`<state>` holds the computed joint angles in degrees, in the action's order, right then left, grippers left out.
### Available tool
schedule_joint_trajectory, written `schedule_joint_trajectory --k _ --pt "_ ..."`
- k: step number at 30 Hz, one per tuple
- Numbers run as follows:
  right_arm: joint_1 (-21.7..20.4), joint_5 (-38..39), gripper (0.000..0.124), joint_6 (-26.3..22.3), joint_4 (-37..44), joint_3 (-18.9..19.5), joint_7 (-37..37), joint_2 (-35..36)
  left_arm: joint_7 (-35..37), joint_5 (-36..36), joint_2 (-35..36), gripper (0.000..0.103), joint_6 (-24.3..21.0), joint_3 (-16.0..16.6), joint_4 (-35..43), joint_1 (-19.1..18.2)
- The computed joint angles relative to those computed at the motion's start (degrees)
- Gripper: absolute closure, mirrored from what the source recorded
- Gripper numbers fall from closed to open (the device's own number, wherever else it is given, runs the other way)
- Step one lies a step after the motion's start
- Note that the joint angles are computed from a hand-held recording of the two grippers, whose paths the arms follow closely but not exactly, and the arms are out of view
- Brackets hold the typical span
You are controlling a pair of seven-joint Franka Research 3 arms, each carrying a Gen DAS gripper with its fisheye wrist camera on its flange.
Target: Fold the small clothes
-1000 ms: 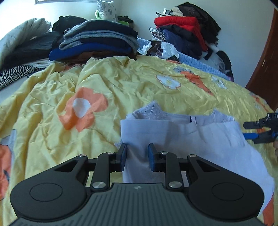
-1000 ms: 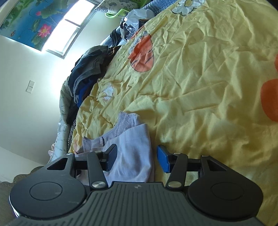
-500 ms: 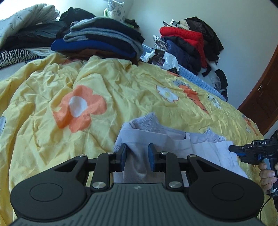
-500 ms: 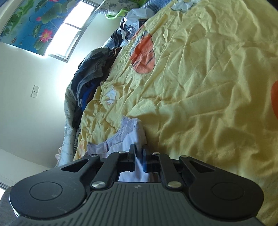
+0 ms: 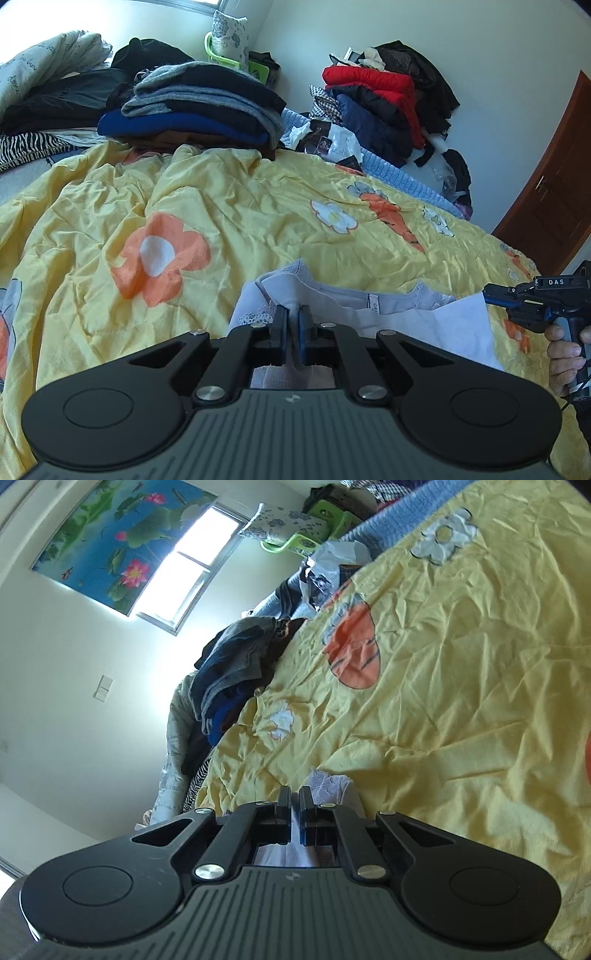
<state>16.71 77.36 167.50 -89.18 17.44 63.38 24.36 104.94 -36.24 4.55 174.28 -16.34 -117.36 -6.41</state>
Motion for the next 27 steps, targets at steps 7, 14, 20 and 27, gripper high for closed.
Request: schedule_joint_trajectory --k 7,14,20,27 --pt "0.43 -1.46 0.089 -1.45 -1.56 -1.36 5.04 -0.02 1.15 -2.12 0.07 0.097 0.89 -0.62 -0.21 0.3" --pt "-0.65 -3.55 0.088 -3.09 -2.47 -0.82 6.29 0.22 10.1 -12.9 -1.71 0.097 1.07 -0.64 -0.29 -0.49" --pt "2.43 -14.53 0.109 -1.68 -1.4 -2.95 12.2 1.47 5.45 -7.96 -1.51 0.097 0.67 1.29 -0.84 -2.09" --pt "-2.71 -5.9 0.116 3.66 -0.21 5.31 -0.83 1.55 19.82 -26.27 -1.63 0.097 1.8 -0.26 1.23 -1.46"
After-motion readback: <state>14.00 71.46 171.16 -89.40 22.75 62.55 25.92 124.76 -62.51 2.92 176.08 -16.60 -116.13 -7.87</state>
